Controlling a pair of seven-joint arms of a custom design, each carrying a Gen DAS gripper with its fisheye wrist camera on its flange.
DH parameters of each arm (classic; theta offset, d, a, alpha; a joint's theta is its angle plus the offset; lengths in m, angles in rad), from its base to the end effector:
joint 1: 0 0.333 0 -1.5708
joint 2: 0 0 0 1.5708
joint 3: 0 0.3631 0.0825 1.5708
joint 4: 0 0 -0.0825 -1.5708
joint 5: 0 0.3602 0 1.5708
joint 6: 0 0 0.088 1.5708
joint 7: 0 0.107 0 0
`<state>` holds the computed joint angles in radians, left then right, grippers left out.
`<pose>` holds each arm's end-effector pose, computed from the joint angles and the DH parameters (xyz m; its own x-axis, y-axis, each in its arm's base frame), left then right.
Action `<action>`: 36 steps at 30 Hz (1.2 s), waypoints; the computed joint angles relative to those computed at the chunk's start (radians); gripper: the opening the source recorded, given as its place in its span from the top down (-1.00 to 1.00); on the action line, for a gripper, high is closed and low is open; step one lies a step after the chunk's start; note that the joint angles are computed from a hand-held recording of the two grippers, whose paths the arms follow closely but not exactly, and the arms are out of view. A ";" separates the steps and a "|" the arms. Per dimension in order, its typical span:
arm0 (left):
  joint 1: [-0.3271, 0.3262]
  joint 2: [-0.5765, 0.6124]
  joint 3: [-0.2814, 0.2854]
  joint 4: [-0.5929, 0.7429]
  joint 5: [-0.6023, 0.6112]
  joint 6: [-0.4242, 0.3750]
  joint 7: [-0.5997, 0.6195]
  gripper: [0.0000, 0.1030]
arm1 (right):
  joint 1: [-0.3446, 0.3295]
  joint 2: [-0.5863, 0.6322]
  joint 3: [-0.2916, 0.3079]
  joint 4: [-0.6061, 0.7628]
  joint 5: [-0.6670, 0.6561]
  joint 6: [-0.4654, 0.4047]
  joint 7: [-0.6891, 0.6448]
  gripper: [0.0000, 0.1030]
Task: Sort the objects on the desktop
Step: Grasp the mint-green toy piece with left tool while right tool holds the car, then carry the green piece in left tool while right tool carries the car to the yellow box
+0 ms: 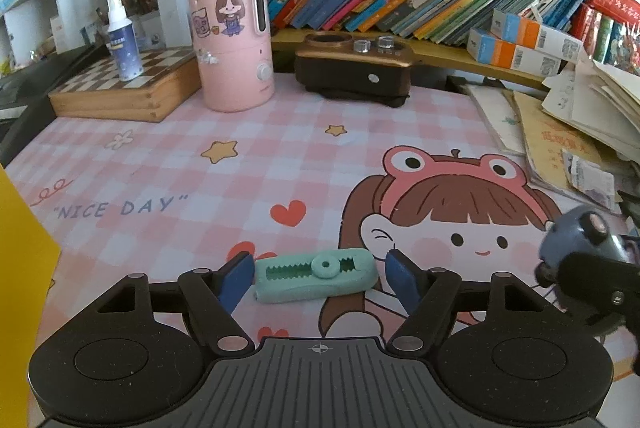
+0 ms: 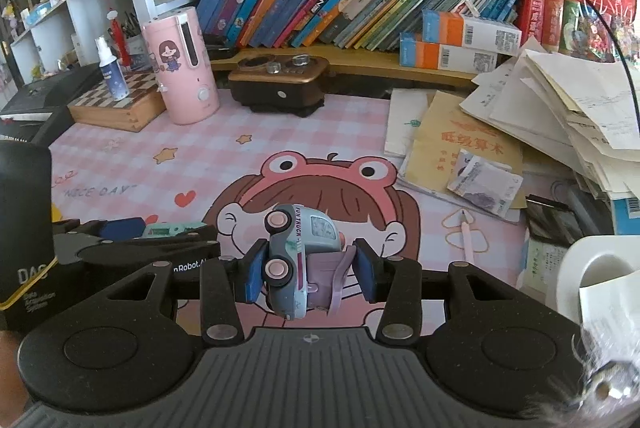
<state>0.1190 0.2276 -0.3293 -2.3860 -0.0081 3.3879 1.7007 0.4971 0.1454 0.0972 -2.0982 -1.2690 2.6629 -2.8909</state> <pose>0.5419 -0.1060 0.3899 -0.2832 -0.9590 -0.0149 -0.6731 0.2098 -0.7092 0.4652 0.3450 0.4434 -0.1268 -0.9849 -0.1180 -0.6539 0.1725 -0.7366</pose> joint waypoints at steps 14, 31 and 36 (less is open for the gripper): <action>0.186 0.001 -0.148 -0.012 0.114 0.018 -0.082 -0.33 | 0.007 -0.008 0.006 -0.003 -0.007 -0.023 0.017 0.18; 0.669 -0.173 -0.340 -0.114 0.973 0.170 -0.749 -0.33 | 0.051 -0.018 0.039 0.001 -0.003 -0.011 -0.034 0.18; 0.674 -0.238 -0.239 -0.144 1.158 0.260 -0.866 -0.33 | 0.073 -0.026 0.055 -0.010 0.028 -0.021 -0.065 0.18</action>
